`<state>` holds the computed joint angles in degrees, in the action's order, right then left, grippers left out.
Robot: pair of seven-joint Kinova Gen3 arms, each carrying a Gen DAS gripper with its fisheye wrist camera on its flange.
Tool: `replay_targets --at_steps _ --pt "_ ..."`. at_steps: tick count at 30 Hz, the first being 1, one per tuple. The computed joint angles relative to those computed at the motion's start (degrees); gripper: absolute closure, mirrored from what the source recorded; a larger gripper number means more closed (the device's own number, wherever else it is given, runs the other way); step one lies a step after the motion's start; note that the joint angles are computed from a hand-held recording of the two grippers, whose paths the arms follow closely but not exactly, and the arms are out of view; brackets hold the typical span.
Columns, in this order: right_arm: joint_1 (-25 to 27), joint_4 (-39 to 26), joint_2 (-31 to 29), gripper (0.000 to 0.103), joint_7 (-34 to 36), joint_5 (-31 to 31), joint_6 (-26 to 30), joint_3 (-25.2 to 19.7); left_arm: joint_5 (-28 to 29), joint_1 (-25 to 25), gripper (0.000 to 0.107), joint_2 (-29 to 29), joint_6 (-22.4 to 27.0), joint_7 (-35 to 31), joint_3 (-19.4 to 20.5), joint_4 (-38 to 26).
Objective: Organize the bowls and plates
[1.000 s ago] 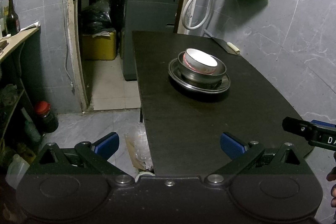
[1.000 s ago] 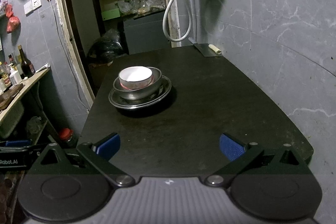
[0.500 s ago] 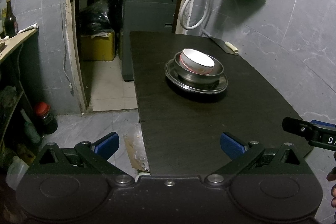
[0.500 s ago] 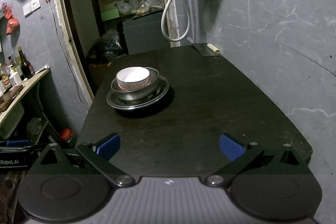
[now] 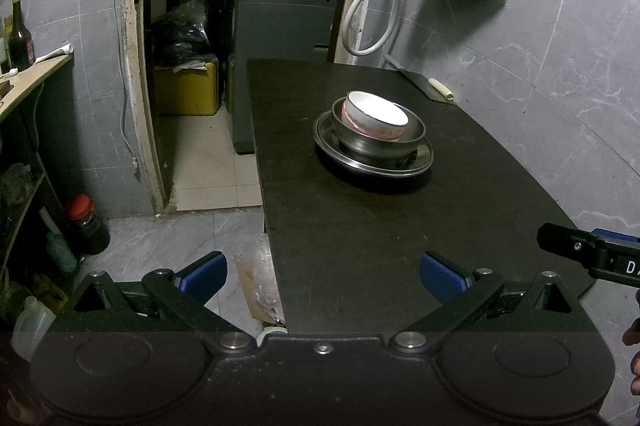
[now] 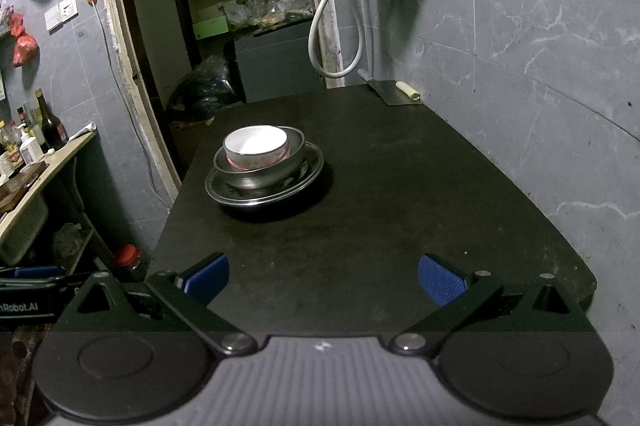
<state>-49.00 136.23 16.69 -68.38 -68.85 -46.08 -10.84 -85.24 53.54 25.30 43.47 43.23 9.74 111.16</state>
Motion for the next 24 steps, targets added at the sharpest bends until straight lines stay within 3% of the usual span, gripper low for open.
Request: replay_targets --at_steps 24 --pt "-0.08 -0.37 0.12 0.000 0.66 -0.61 -0.06 0.00 -0.42 -0.08 0.005 0.23 -0.15 0.28 0.07 -0.11"
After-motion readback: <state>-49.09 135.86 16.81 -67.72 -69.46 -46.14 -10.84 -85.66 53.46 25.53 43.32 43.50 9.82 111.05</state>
